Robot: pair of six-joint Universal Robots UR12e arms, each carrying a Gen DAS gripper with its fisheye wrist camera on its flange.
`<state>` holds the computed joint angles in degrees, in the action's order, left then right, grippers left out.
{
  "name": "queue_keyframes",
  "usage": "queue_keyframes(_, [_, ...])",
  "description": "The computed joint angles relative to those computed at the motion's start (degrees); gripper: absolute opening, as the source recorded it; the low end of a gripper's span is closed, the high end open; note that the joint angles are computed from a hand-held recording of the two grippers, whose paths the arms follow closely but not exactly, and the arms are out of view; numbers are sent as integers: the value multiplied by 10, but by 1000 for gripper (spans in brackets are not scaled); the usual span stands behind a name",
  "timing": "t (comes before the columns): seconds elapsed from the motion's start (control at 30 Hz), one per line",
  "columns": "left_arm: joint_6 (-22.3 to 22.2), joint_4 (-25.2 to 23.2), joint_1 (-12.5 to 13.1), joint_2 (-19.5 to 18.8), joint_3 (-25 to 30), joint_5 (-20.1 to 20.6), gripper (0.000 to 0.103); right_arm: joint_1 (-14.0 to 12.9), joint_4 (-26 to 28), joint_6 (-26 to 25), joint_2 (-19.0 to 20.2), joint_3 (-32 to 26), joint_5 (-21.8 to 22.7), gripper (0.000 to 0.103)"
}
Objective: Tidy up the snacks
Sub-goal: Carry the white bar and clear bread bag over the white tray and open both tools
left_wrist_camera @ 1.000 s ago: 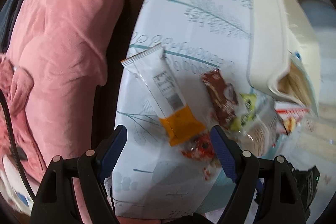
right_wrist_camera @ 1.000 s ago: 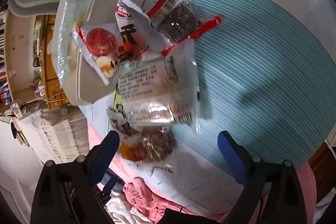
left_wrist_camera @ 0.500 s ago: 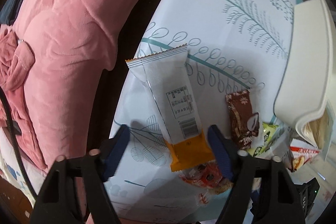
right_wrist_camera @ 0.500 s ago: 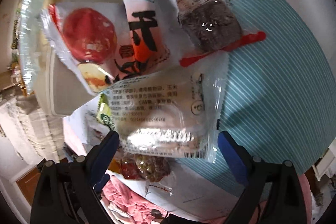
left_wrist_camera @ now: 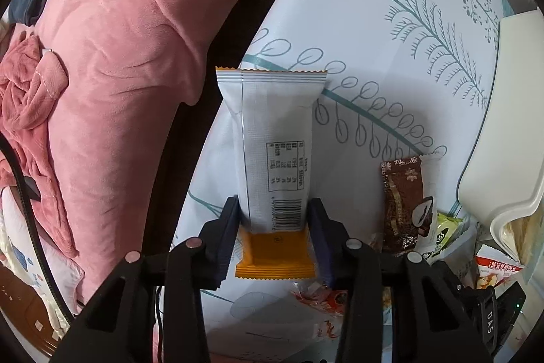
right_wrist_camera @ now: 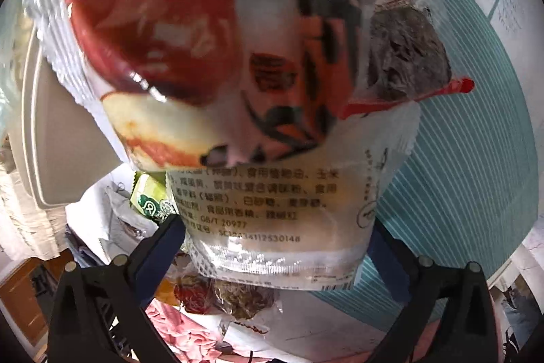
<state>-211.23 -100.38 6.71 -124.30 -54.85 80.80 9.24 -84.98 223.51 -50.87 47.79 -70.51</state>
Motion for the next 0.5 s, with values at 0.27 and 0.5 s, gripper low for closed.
queue_keyframes(0.27, [8, -23, -3, -3, 9, -3, 37, -9, -25, 10, -21, 33, 7, 87])
queue_keyframes(0.5, [33, -19, -6, 13, -9, -1, 36, -30, -60, 40, -73, 112, 43, 77])
